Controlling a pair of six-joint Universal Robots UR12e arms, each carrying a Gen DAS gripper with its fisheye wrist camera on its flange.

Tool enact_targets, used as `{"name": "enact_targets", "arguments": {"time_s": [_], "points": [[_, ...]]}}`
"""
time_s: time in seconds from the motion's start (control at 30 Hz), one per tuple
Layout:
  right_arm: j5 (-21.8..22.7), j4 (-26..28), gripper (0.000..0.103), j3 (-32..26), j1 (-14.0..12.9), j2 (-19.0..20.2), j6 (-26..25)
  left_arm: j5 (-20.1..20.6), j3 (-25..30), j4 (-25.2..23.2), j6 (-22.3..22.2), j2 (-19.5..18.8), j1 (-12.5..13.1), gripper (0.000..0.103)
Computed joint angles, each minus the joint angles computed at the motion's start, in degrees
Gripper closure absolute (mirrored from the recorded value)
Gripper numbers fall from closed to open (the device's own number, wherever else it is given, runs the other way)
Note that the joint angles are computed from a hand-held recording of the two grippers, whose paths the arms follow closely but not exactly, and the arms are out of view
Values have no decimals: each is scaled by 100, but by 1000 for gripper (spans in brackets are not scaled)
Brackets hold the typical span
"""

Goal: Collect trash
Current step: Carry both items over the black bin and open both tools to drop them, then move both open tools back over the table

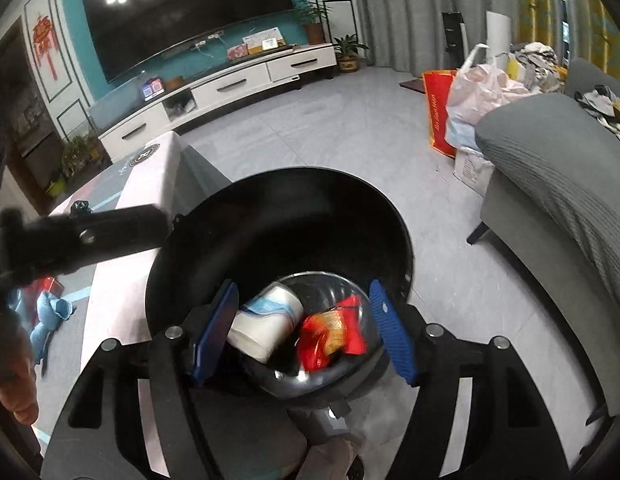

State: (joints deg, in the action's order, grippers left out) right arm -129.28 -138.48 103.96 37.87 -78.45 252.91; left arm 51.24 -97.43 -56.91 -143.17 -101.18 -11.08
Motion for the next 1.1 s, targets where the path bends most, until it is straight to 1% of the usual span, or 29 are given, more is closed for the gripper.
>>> {"name": "enact_targets", "arguments": {"time_s": [0.1,0.17,0.23,0.33,0.47,0.5,0.57,0.6,0.63,0.7,0.8,0.87,0.93,1.03,1.1], "points": [[-34,-5,35,11,99,-53,127,51,-208,141,114,167,109,15],[-54,-135,35,36,168,-87,161,45,-395,166,221,329,263,12],[-42,-252,35,22,230,-95,139,62,-565,100,312,505,455,12],[-35,-307,34,-93,328,-40,-2,61,-841,91,411,794,798,10],[85,-457,34,-345,421,104,-346,-16,-1179,217,564,1169,1330,9],[135,-525,34,-425,439,156,-457,-64,-1263,255,626,1260,1462,9],[203,-588,34,-613,473,270,-720,-131,-1428,478,642,1457,1790,9],[223,-569,34,-717,493,335,-856,-197,-1467,498,665,1510,1911,9],[219,-535,34,-809,511,393,-942,-306,-1509,495,669,1586,2087,9],[322,-526,34,-1025,544,540,-1217,-426,-1563,547,598,1690,2355,9],[567,-583,34,-1312,576,751,-1621,-522,-1716,966,336,1835,2760,6],[730,-563,34,-1490,596,877,-1846,-424,-1788,1238,68,1870,2995,5],[913,-571,34,-1630,611,985,-2047,-217,-1821,1487,-189,1837,3133,5],[1128,-490,34,-1860,639,1144,-2280,271,-1854,1697,-584,1751,3200,5],[1221,-441,34,-1987,667,1230,-2415,386,-1822,1423,-681,1679,3247,5]]}}
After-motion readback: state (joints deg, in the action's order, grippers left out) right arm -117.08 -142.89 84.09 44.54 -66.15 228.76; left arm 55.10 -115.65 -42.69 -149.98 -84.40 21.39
